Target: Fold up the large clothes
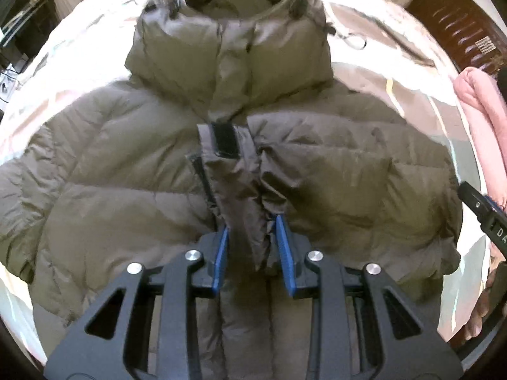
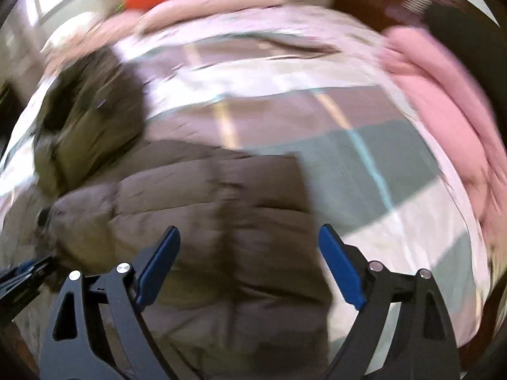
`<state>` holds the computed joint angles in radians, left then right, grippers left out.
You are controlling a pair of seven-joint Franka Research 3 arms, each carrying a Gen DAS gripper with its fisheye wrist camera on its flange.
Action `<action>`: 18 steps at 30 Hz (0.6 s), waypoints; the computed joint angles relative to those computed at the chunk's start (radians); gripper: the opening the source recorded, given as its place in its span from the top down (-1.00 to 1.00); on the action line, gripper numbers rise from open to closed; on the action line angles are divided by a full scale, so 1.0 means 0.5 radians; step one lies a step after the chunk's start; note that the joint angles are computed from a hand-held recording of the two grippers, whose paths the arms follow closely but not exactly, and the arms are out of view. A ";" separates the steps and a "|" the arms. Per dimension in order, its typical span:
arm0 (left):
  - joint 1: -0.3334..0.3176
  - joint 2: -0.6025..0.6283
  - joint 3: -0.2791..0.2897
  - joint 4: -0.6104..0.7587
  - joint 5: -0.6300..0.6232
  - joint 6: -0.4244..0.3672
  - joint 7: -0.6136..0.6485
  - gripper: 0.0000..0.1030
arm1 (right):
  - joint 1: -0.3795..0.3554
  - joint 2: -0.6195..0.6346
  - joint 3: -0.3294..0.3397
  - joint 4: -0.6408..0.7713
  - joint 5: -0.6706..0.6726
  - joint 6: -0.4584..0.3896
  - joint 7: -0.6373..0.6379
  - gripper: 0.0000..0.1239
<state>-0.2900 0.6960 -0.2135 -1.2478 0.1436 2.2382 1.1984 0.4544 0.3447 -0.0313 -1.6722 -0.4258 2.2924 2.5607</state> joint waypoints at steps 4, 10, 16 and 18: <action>-0.043 0.123 0.035 0.127 0.042 -0.135 -0.031 0.40 | -0.108 0.167 0.068 0.058 0.407 0.005 -0.186 -0.28; -0.004 0.088 -0.003 0.120 -0.022 -0.099 -0.032 0.36 | -0.068 0.062 0.011 0.021 0.439 0.026 -0.119 -0.28; -0.054 0.101 0.003 0.195 -0.001 -0.238 0.015 0.36 | -0.152 0.045 0.179 0.005 0.914 -0.102 -0.415 -0.28; -0.119 0.216 0.034 0.355 0.053 -0.386 0.011 0.28 | -0.119 0.179 0.156 0.146 0.897 -0.292 -0.416 -0.28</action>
